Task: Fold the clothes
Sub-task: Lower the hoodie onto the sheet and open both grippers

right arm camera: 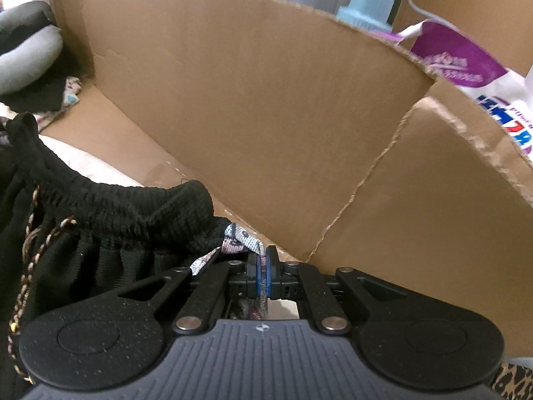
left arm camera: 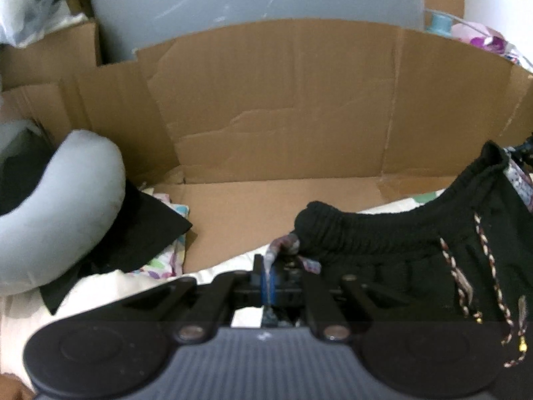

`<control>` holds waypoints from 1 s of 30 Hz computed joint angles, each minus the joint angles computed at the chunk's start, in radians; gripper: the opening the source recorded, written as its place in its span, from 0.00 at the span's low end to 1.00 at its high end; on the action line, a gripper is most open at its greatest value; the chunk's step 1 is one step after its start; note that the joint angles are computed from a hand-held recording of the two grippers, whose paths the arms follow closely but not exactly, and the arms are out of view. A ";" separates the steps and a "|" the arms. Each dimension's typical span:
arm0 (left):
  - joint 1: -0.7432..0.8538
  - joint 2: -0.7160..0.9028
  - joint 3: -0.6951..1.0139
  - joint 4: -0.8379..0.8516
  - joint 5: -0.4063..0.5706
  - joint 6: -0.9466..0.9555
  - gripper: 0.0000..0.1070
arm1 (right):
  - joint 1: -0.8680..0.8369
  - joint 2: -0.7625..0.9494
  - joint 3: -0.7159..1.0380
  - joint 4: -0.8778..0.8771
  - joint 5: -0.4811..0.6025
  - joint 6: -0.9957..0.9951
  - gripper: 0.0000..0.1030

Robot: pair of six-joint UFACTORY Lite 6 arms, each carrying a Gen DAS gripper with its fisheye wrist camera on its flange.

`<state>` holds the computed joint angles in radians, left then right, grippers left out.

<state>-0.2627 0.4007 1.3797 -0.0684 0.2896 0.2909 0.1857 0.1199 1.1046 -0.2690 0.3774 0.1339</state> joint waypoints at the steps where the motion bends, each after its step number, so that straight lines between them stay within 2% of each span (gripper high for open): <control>1: -0.003 0.030 0.009 0.042 -0.005 -0.045 0.03 | -0.001 0.024 0.006 0.010 -0.010 -0.011 0.01; 3: -0.001 0.100 0.045 0.061 0.024 -0.091 0.05 | 0.007 0.079 0.017 0.004 -0.024 -0.008 0.08; 5: 0.007 0.126 0.037 0.086 0.019 -0.145 0.12 | 0.019 0.117 0.021 -0.116 -0.011 0.090 0.20; 8: 0.031 0.086 -0.034 0.043 -0.023 -0.136 0.25 | -0.007 0.085 -0.010 -0.050 -0.026 0.015 0.22; 11: 0.061 0.023 -0.095 -0.065 -0.029 -0.023 0.36 | -0.030 0.032 -0.040 0.008 -0.016 -0.095 0.26; 16: 0.092 -0.102 -0.191 -0.162 -0.003 0.091 0.38 | -0.082 -0.059 -0.064 0.155 0.036 -0.285 0.27; 24: 0.049 -0.336 -0.328 -0.172 0.045 0.047 0.38 | -0.186 -0.300 -0.175 0.374 0.168 -0.540 0.27; 26: 0.015 -0.394 -0.373 -0.165 0.040 -0.004 0.43 | -0.225 -0.383 -0.220 0.423 0.213 -0.602 0.27; 27: -0.001 -0.422 -0.398 -0.161 0.032 -0.027 0.49 | -0.248 -0.423 -0.238 0.449 0.240 -0.636 0.27; 28: -0.021 -0.452 -0.424 -0.152 0.029 -0.055 0.51 | -0.275 -0.464 -0.257 0.477 0.271 -0.674 0.28; 30: -0.064 -0.511 -0.471 -0.129 0.030 -0.117 0.51 | -0.335 -0.548 -0.296 0.518 0.331 -0.743 0.28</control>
